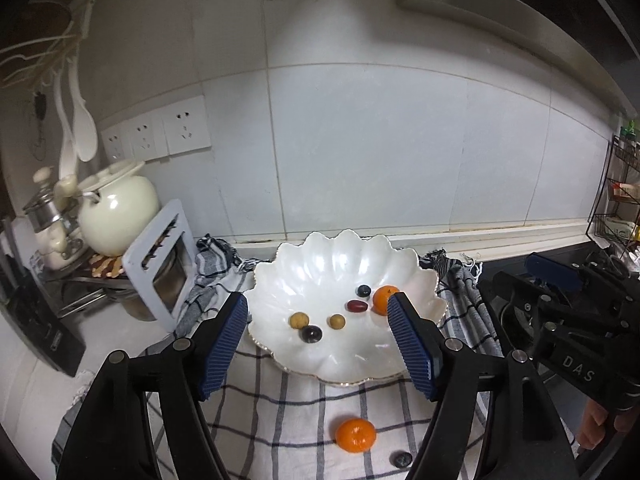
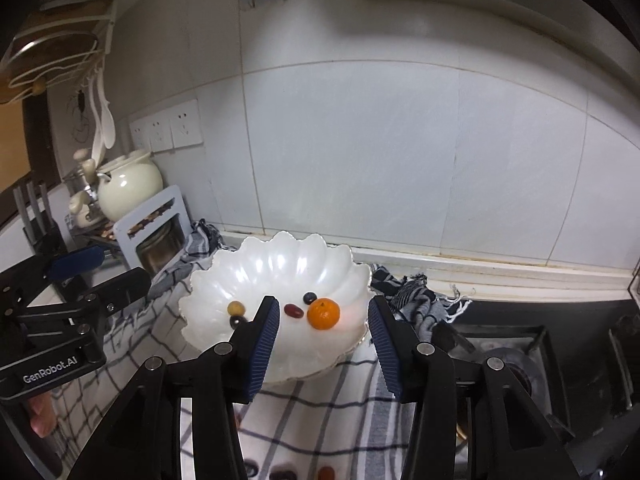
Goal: Organize fruits
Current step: 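Withdraw both tools from the bowl back over the cloth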
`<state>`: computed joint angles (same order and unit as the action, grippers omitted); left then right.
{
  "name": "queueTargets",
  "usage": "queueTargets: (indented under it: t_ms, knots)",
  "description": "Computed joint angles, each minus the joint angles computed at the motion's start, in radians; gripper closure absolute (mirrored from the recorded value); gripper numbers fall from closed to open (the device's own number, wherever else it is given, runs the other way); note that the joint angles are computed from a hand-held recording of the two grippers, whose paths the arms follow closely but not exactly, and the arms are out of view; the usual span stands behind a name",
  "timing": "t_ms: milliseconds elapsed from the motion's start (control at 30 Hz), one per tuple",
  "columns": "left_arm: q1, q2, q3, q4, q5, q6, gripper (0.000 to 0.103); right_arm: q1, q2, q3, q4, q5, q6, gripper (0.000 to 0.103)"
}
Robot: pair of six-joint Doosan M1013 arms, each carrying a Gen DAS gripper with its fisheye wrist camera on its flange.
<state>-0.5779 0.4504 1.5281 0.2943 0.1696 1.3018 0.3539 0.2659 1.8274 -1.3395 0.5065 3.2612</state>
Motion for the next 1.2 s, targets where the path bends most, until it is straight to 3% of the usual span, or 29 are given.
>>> queueTargets:
  t_ms: [67, 200, 400, 533, 700, 933, 1100, 1200]
  knots:
    - [-0.004, -0.015, 0.021, 0.014, -0.005, -0.025, 0.031, 0.005, -0.013, 0.018, -0.025, -0.003, 0.027, 0.055]
    - [-0.006, -0.038, 0.054, -0.078, -0.018, 0.045, 0.027, 0.016, -0.036, 0.048, -0.062, -0.007, 0.069, 0.055]
    - [-0.025, -0.075, 0.115, 0.173, -0.04, -0.214, 0.026, 0.032, -0.065, 0.094, -0.109, -0.016, 0.113, 0.055]
    - [-0.04, -0.091, 0.147, 0.427, -0.04, -0.464, 0.026, 0.039, -0.08, 0.124, -0.133, -0.03, 0.143, 0.055]
    - [-0.05, -0.103, 0.177, 0.513, -0.037, -0.552, 0.026, 0.047, -0.09, 0.151, -0.139, -0.032, 0.157, 0.055]
    - [-0.063, -0.113, 0.221, 0.807, -0.055, -0.842, 0.026, 0.045, -0.095, 0.181, -0.124, -0.06, 0.158, 0.055]
    - [-0.062, -0.114, 0.238, 0.673, -0.077, -0.715, 0.026, 0.052, -0.094, 0.195, -0.118, -0.061, 0.163, 0.055]
    - [-0.06, -0.109, 0.245, 0.498, -0.088, -0.535, 0.026, 0.053, -0.088, 0.202, -0.12, -0.073, 0.167, 0.055]
